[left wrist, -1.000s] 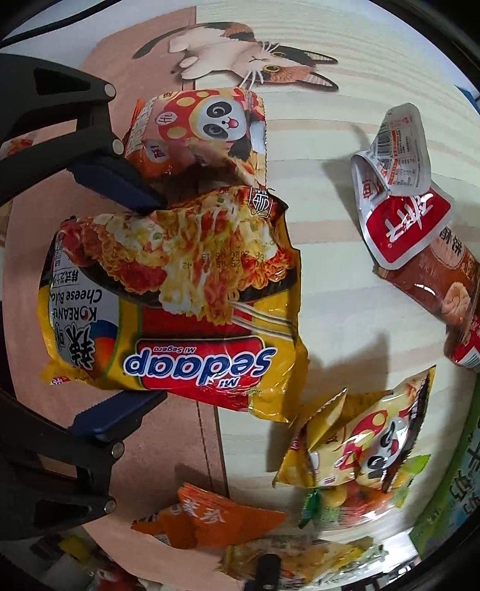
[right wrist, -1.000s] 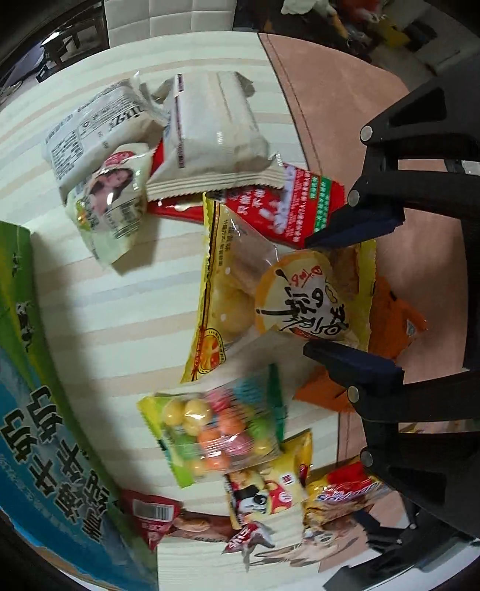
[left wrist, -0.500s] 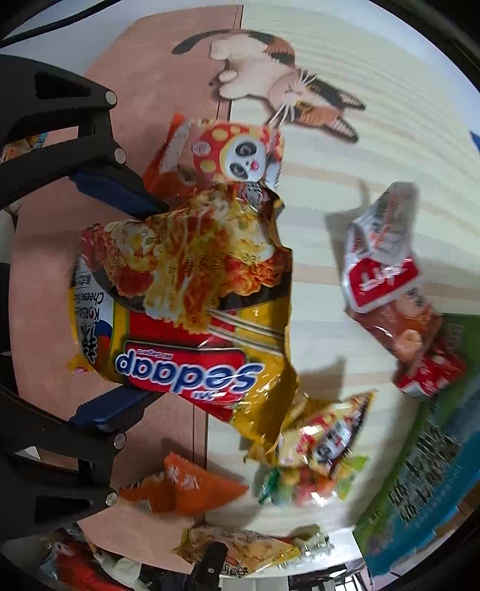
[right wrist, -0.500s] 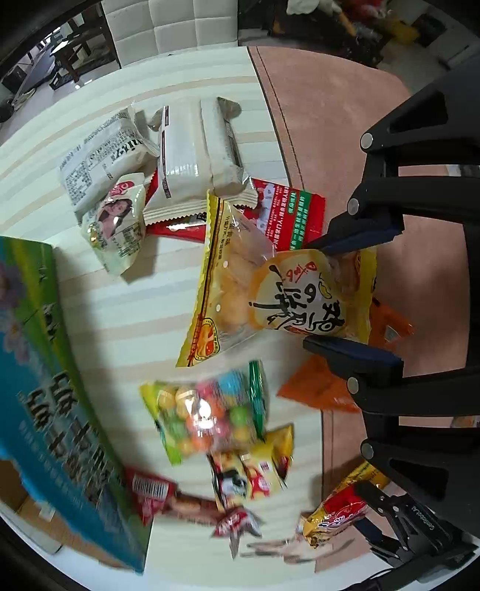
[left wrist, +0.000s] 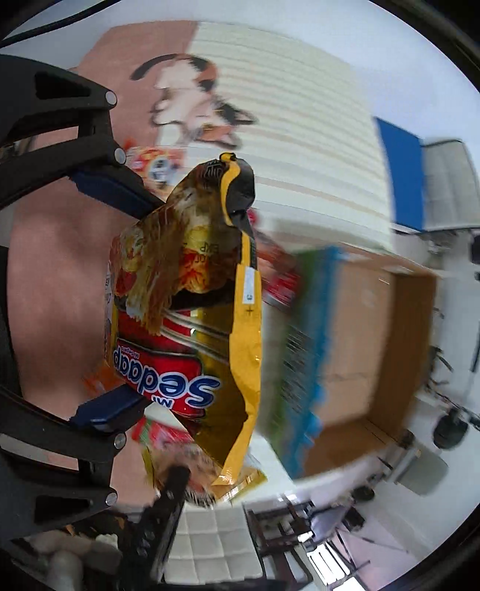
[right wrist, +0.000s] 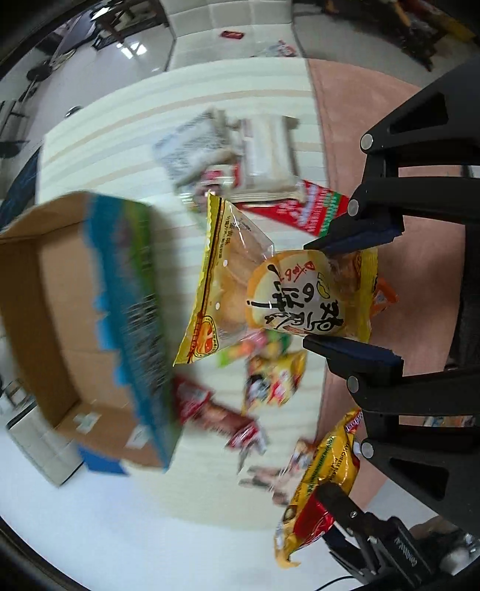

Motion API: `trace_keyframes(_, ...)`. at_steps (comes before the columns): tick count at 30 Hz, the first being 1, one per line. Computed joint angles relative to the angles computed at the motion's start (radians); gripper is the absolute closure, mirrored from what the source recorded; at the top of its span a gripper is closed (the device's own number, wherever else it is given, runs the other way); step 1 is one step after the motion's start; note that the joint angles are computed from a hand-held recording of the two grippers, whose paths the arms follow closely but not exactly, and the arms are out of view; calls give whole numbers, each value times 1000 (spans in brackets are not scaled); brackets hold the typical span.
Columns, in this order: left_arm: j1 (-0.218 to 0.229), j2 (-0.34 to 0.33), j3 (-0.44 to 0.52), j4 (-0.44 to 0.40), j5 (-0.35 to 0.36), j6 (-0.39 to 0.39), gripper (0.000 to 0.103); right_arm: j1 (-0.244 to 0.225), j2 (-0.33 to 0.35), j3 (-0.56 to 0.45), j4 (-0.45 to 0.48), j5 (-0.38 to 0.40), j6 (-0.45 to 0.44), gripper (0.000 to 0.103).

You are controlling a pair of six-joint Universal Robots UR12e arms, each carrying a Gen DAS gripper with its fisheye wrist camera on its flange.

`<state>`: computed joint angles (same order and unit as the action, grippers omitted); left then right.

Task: Organize snacks
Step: 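Carry both packs into the cardboard box and open both tools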

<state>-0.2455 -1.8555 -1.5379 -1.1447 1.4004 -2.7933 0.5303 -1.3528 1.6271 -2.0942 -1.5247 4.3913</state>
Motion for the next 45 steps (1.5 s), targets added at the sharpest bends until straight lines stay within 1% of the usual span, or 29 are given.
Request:
trace_keyframes(2, -16, -8, 44, -6, -21, 3, 18, -17, -10, -15, -10, -25, -29, 58)
trace_keyframes(5, -37, -48, 139, -48, -53, 10, 18, -50, -15, -34, -38, -39, -70, 58)
trace_keyframes(7, -53, -97, 224, -90, -66, 9, 18, -73, -14, -51, -40, -51, -101, 58)
trace_keyframes(10, -76, -178, 342, -132, -53, -8, 18, -111, 8, -82, -37, -76, -146, 58)
trace_keyframes(11, -87, -221, 402, -158, -37, -17, 18, -121, 19, -91, -37, -76, -157, 58)
trace_keyframes(12, -92, -250, 440, -177, -28, -21, 18, -135, 39, -106, -36, -72, -174, 58)
trace_keyframes(14, -102, -315, 529, -231, -9, -40, 18, -156, 63, -122, -26, -67, -205, 58)
trace_keyframes(15, -109, -360, 591, -273, 2, -45, 18, -165, 79, -132, -22, -60, -221, 58)
trace_keyframes(17, -119, -421, 677, -335, 15, -64, 18, -190, 110, -142, -21, -32, -243, 58)
trace_keyframes(19, -128, -503, 794, -426, 21, -73, 18, -213, 139, -147, -23, -3, -263, 58)
trace_keyframes(20, -130, -529, 831, -456, 21, -80, 18, -219, 154, -153, -21, 6, -269, 58)
trace_keyframes(22, -138, -603, 938, -538, 22, -92, 18, -234, 182, -163, -14, 19, -285, 58)
trace_keyframes(26, -154, -712, 1088, -632, 43, -94, 18, -252, 226, -177, -4, 35, -315, 58)
trace_keyframes(29, -170, -780, 1203, -713, 57, -94, 18, -261, 253, -181, -5, 44, -329, 58)
trace_keyframes(31, -179, -819, 1265, -751, 73, -91, 18, -265, 263, -183, -2, 44, -338, 58)
trace_keyframes(33, -184, -845, 1305, -772, 86, -90, 18, -273, 272, -179, -16, 67, -348, 57)
trace_keyframes(34, -187, -848, 1308, -774, 91, -93, 18, -277, 275, -177, -25, 82, -352, 56)
trace_keyframes(35, -189, -867, 1344, -801, 93, -99, 18, -281, 279, -178, -29, 91, -359, 55)
trace_keyframes(36, -186, -885, 1373, -822, 88, -97, 18, -283, 284, -183, -23, 95, -369, 49)
trace_keyframes(37, -186, -890, 1381, -831, 82, -96, 18, -282, 286, -187, -17, 93, -373, 42)
trace_keyframes(38, -186, -877, 1355, -812, 84, -97, 18, -283, 287, -189, -15, 90, -382, 27)
trace_keyframes(39, -186, -842, 1286, -767, 82, -98, 18, -283, 288, -190, -15, 93, -389, 18)
trace_keyframes(41, -184, -818, 1237, -727, 78, -103, 18, -285, 284, -189, -6, 97, -387, 17)
trace_keyframes(43, -180, -797, 1199, -705, 65, -104, 17, -284, 276, -185, -2, 89, -380, 12)
trace_keyframes(45, -178, -768, 1149, -661, 71, -103, 12, -280, 270, -185, 8, 73, -368, 10)
